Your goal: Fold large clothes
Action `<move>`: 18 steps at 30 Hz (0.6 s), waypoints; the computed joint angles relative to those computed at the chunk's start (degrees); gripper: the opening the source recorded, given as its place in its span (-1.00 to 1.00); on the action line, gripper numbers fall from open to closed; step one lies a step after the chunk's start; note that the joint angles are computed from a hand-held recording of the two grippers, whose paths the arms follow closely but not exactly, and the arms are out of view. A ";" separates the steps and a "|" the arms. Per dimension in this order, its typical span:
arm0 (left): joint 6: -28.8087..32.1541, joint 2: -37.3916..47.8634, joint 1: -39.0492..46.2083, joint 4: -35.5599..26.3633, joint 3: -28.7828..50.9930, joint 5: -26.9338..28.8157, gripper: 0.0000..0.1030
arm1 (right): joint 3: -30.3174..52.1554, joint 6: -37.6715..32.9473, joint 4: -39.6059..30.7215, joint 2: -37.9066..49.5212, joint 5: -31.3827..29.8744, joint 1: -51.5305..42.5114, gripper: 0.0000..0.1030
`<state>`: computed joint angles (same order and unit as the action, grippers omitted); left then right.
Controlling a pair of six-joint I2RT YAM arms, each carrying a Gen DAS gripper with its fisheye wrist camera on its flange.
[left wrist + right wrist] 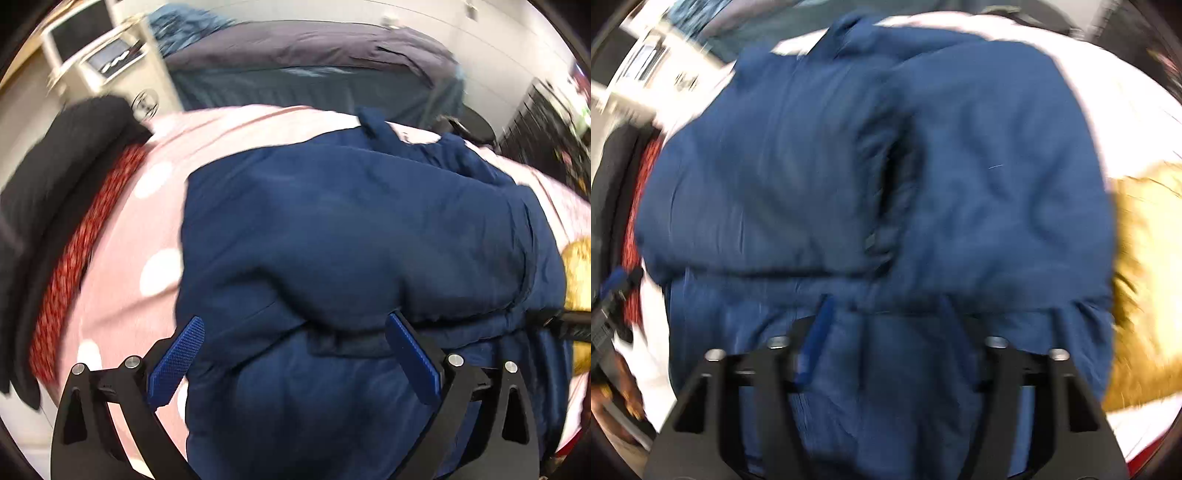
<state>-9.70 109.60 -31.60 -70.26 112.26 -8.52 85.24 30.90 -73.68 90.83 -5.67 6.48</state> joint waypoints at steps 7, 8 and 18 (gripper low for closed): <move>0.81 11.72 -4.22 -4.72 17.12 -0.58 0.88 | 11.90 -8.74 1.13 5.78 7.62 6.04 0.47; 0.99 13.23 -4.43 -5.53 18.94 -0.43 0.88 | 12.71 -9.21 1.32 7.52 7.64 6.48 0.47; 3.74 28.04 -2.94 -11.14 27.09 2.04 0.90 | 8.45 -5.98 3.57 19.43 3.20 2.38 0.81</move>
